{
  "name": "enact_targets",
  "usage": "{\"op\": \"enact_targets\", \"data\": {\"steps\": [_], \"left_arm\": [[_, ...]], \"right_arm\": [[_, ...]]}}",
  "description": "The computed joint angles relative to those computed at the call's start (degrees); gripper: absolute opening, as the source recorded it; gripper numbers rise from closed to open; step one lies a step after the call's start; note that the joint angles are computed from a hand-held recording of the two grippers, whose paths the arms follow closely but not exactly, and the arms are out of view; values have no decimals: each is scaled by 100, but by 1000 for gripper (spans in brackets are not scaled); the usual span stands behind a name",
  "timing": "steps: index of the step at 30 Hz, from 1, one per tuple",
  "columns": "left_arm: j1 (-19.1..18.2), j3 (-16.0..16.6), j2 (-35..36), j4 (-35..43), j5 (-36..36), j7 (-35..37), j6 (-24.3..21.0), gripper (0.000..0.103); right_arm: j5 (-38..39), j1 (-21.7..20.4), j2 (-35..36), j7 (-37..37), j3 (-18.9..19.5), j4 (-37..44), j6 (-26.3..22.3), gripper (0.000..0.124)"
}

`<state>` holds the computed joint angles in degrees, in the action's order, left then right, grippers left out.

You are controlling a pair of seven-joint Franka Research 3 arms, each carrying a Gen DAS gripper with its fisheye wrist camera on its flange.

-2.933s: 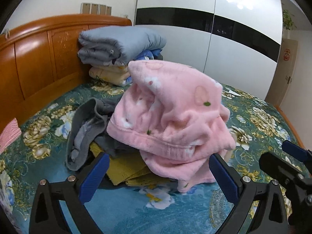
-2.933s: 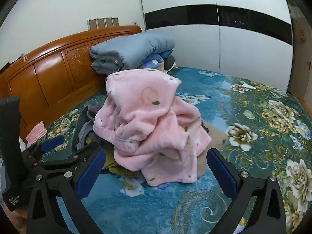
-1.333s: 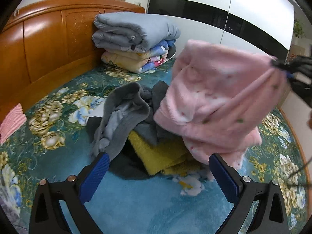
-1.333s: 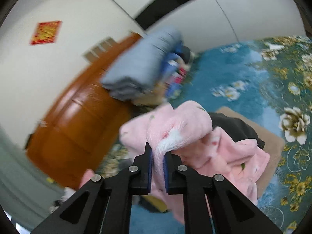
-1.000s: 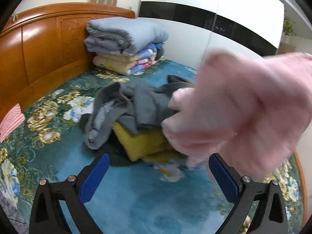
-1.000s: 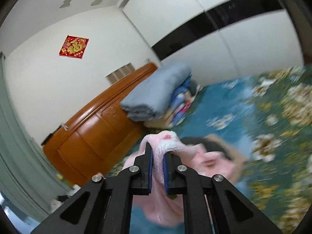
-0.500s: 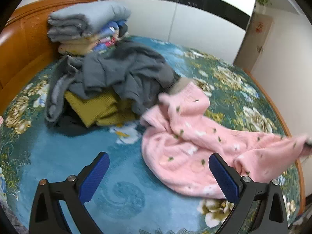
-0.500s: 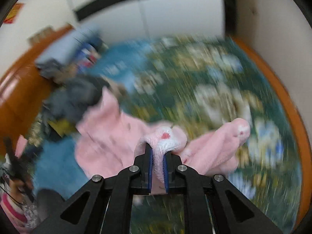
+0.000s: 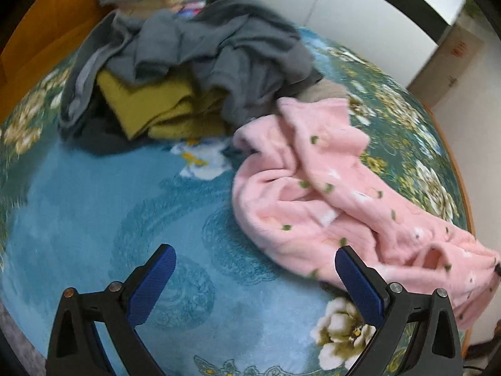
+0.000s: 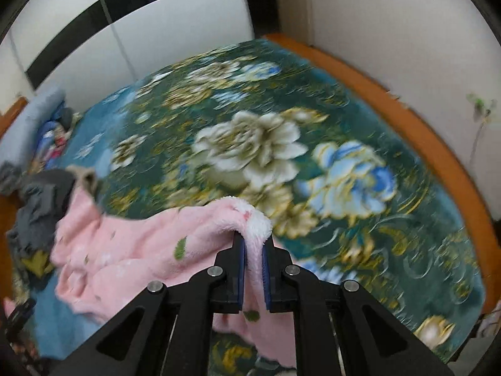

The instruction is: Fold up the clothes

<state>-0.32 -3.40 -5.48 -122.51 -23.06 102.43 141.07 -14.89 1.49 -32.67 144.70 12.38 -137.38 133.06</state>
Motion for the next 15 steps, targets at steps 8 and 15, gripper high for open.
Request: {"op": "enact_targets", "data": {"steps": [8, 15], "left_arm": [[116, -136, 724, 617, 365, -411, -274, 102], [364, -315, 1725, 1632, 509, -951, -797, 96]], "right_arm": [[-105, 186, 332, -513, -24, 109, -286, 36], [-31, 398, -649, 183, 96, -537, -230, 64]]}}
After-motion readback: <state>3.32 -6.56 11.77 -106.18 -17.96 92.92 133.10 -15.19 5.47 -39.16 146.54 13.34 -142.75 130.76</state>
